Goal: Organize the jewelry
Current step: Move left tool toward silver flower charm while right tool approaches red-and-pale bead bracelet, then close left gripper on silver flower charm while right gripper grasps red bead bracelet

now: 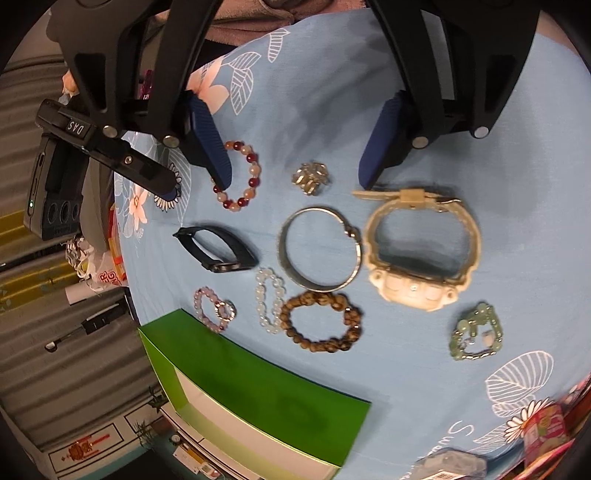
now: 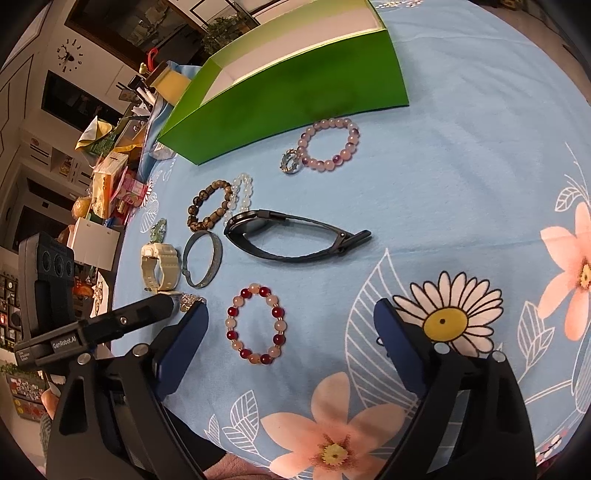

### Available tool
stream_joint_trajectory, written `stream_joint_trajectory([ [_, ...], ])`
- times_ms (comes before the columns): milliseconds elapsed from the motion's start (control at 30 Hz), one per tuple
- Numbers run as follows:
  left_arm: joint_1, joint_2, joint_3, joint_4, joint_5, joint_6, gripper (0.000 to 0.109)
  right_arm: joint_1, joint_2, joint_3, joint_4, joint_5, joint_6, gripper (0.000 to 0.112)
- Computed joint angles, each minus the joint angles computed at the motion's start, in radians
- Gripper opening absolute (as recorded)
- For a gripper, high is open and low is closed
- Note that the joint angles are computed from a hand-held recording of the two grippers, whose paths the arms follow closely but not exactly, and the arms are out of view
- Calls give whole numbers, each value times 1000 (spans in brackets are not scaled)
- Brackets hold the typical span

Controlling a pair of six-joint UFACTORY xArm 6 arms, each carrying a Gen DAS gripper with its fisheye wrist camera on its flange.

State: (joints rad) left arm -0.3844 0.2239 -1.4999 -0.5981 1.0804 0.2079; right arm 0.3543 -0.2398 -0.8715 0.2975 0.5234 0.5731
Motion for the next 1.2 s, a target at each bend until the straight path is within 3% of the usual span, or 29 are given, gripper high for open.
stream_joint_trajectory([
  [300,-18,3,-5,-17,5,8,67,-6,-18,13,-4,-9,2,92],
  [367,-16,12,-11,-20,10,-4,56,-5,-24,19,-3,-11,1,92],
  [433,-18,18,-11,-15,5,-18,53,-4,-26,22,-1,-13,1,92],
  [700,-34,23,-14,38,-11,-52,52,-2,-39,36,6,-26,-4,92],
  [867,-37,36,-27,80,-6,-85,35,0,-46,44,9,-32,-5,92],
  [1200,-46,59,-60,129,-7,-121,31,4,-49,46,16,-36,-12,92],
])
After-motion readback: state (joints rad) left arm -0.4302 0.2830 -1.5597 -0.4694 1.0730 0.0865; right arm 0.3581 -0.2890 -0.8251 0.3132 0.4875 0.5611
